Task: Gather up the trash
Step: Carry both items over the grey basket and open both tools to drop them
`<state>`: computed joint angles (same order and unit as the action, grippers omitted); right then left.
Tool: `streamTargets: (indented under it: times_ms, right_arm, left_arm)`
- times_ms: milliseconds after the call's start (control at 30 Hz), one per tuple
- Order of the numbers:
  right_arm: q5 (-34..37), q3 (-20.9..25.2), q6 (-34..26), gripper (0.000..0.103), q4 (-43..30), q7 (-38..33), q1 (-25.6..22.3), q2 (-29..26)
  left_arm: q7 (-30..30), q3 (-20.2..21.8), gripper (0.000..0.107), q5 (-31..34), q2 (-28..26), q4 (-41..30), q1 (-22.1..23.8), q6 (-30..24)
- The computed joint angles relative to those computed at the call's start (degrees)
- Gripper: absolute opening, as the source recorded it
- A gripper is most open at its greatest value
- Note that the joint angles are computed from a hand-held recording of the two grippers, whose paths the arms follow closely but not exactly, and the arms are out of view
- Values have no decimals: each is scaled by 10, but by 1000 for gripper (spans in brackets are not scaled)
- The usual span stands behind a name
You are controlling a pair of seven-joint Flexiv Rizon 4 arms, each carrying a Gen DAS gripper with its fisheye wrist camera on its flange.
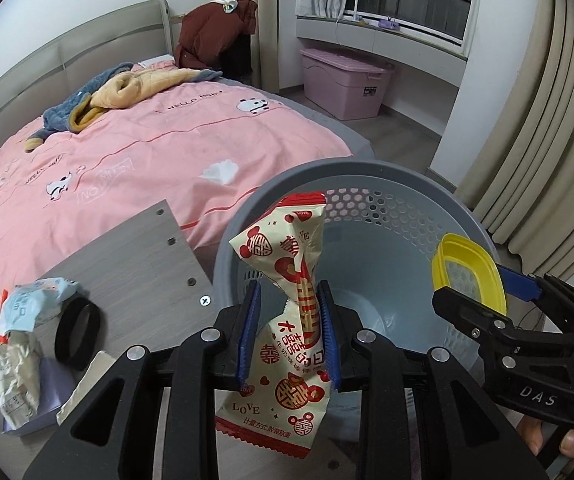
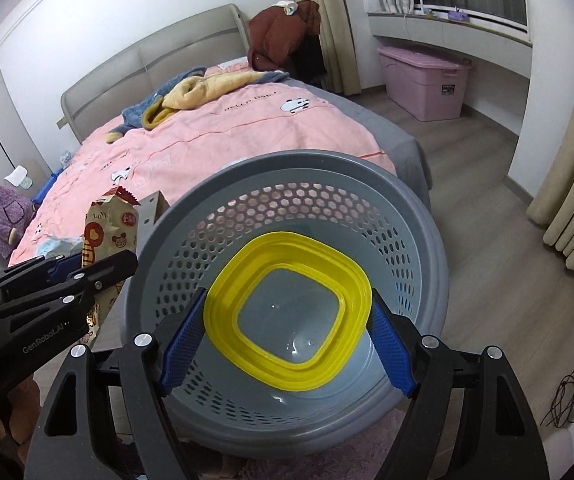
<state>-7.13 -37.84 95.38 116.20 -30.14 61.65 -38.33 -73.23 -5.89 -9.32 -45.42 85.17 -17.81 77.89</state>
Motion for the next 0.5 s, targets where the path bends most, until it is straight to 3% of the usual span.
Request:
streamTargets:
  times_ms: [233, 300, 433, 500]
  right_arm:
    - [-7, 13, -2, 77, -6, -11, -23, -1]
    - [-7, 16, -7, 77, -10, -7, -23, 0]
    - [-6, -3, 0, 83, -6, 0, -8, -4]
    - [-2, -13, 1, 88, -4, 1, 0, -6]
  left_arm:
    - [-10, 2, 30, -2, -18, -31, -7, -23]
    - [-10, 0, 34, -3, -19, -31, -5, -26]
    - [-18, 0, 55, -4, -14, -23, -4, -11]
    - [-23, 3, 57, -4, -12, -20, -4, -5]
